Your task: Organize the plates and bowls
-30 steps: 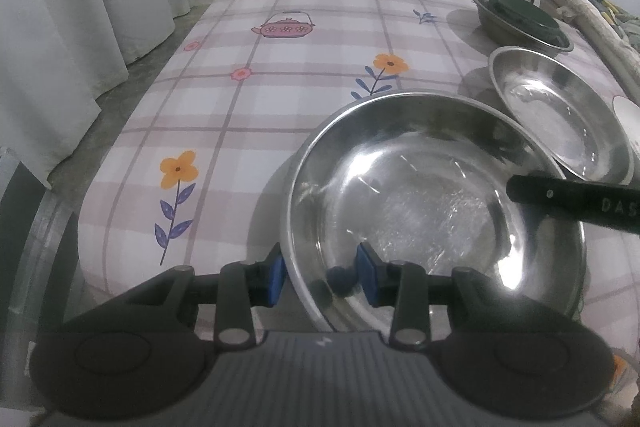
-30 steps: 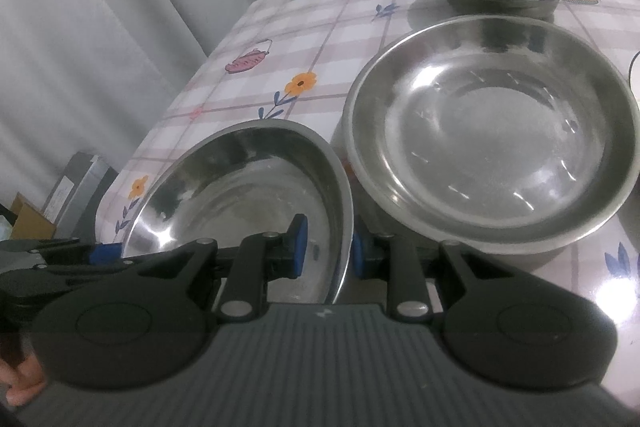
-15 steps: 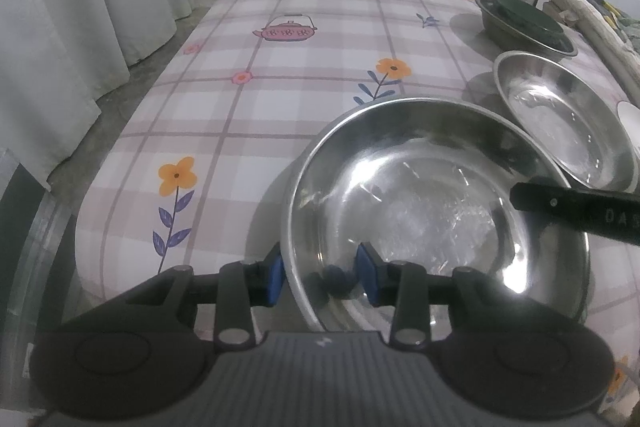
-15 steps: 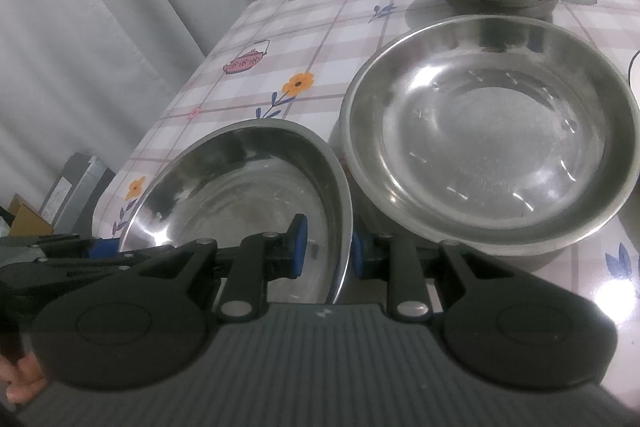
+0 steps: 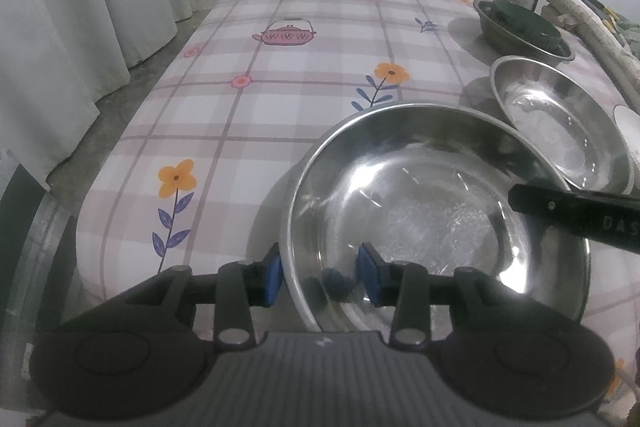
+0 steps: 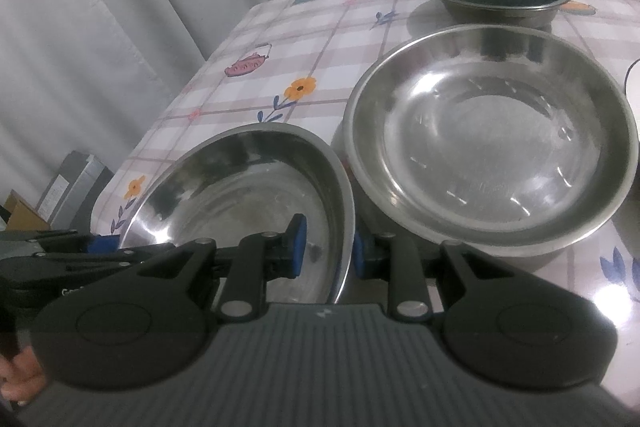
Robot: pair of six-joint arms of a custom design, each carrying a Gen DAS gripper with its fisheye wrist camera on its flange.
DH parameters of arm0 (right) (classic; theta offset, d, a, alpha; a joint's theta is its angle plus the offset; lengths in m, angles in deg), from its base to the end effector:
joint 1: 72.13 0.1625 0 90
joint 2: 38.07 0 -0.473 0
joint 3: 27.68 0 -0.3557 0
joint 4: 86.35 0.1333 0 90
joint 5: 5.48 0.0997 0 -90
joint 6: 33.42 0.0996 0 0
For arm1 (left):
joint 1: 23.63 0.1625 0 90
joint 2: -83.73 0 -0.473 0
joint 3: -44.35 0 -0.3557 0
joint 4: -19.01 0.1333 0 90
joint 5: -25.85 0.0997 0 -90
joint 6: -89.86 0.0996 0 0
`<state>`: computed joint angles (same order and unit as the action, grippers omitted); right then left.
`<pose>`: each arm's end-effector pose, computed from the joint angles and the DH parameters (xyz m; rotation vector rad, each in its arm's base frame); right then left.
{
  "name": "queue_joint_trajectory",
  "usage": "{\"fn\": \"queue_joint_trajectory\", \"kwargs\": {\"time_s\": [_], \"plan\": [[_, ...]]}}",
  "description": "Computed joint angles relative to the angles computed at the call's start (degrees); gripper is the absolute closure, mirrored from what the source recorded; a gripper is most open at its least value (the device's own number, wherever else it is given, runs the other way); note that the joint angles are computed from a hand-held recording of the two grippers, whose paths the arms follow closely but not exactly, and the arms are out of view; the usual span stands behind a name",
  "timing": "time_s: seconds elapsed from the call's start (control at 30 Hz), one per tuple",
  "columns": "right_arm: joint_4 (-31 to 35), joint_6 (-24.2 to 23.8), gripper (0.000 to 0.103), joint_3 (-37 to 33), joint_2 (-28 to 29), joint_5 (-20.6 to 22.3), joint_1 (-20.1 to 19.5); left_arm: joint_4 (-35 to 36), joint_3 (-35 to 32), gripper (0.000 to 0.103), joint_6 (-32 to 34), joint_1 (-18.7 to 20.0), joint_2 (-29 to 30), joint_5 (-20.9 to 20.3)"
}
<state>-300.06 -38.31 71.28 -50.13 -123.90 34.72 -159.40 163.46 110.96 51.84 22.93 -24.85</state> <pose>0.2602 -0.5628 -0.1042 0.2722 -2.5663 0.9189 0.0540 -0.5744 0.2560 0.5083 2.3252 -0.5875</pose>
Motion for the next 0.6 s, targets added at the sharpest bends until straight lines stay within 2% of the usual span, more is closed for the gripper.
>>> {"fn": "queue_joint_trajectory", "kwargs": {"time_s": [0.6], "plan": [[-1.5, -1.0, 0.08, 0.6, -0.3, 0.1, 0.7, -1.7, 0.6, 0.063, 0.6, -0.4, -1.2, -0.8]]}}
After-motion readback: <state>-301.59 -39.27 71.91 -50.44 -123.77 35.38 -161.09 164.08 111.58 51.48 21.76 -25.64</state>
